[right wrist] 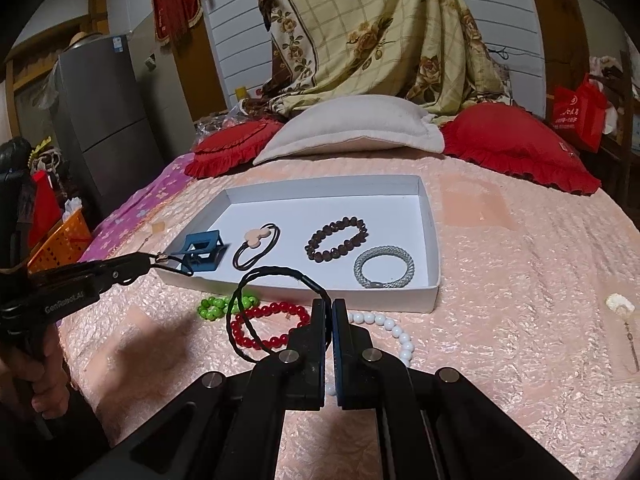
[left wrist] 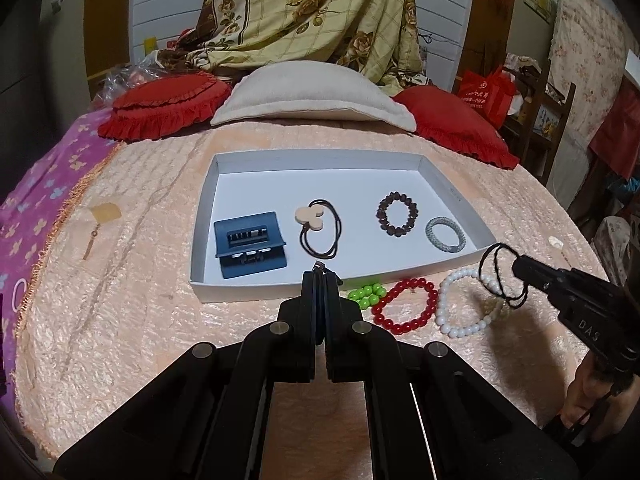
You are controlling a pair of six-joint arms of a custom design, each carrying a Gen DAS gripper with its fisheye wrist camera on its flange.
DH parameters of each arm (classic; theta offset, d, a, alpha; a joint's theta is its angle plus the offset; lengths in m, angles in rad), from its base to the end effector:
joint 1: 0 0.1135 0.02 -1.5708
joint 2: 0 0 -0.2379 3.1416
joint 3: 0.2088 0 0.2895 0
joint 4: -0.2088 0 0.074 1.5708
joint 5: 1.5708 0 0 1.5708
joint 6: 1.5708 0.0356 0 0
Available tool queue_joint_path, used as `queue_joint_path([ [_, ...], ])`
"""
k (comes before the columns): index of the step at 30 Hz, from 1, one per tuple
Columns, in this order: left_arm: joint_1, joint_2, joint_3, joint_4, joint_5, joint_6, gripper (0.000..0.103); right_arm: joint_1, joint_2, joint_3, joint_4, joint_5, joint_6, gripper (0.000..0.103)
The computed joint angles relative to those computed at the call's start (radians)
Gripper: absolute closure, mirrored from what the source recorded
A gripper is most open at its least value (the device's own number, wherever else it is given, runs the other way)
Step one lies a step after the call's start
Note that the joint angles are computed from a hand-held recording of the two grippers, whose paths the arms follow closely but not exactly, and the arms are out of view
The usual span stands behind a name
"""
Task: Organize jewelry
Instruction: 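Carry both black hair ties into the white box and open both grippers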
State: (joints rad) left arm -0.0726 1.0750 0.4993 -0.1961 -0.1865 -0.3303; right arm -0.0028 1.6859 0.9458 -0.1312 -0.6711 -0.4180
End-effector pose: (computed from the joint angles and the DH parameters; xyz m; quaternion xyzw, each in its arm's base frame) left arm 0.2550 -0.0119 0.1429 -0.1538 0.9050 0.0066 0.3966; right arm 0.3626 0.0211 0.1252 -0.2932 0.8448 0.2350 0.3810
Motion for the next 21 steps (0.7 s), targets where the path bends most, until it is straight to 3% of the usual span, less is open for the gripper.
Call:
queue_joint_path([
  [10, 0.020, -0.033, -0.011, -0.010, 0.003, 0.008, 0.102, 0.018, -0.006, -0.020, 0.073, 0.019, 0.058, 0.100],
  [21, 0.019, -0.008, -0.009, 0.006, -0.003, 0.007, 0.102, 0.029, 0.011, -0.008, 0.061, 0.032, 0.070, 0.100],
])
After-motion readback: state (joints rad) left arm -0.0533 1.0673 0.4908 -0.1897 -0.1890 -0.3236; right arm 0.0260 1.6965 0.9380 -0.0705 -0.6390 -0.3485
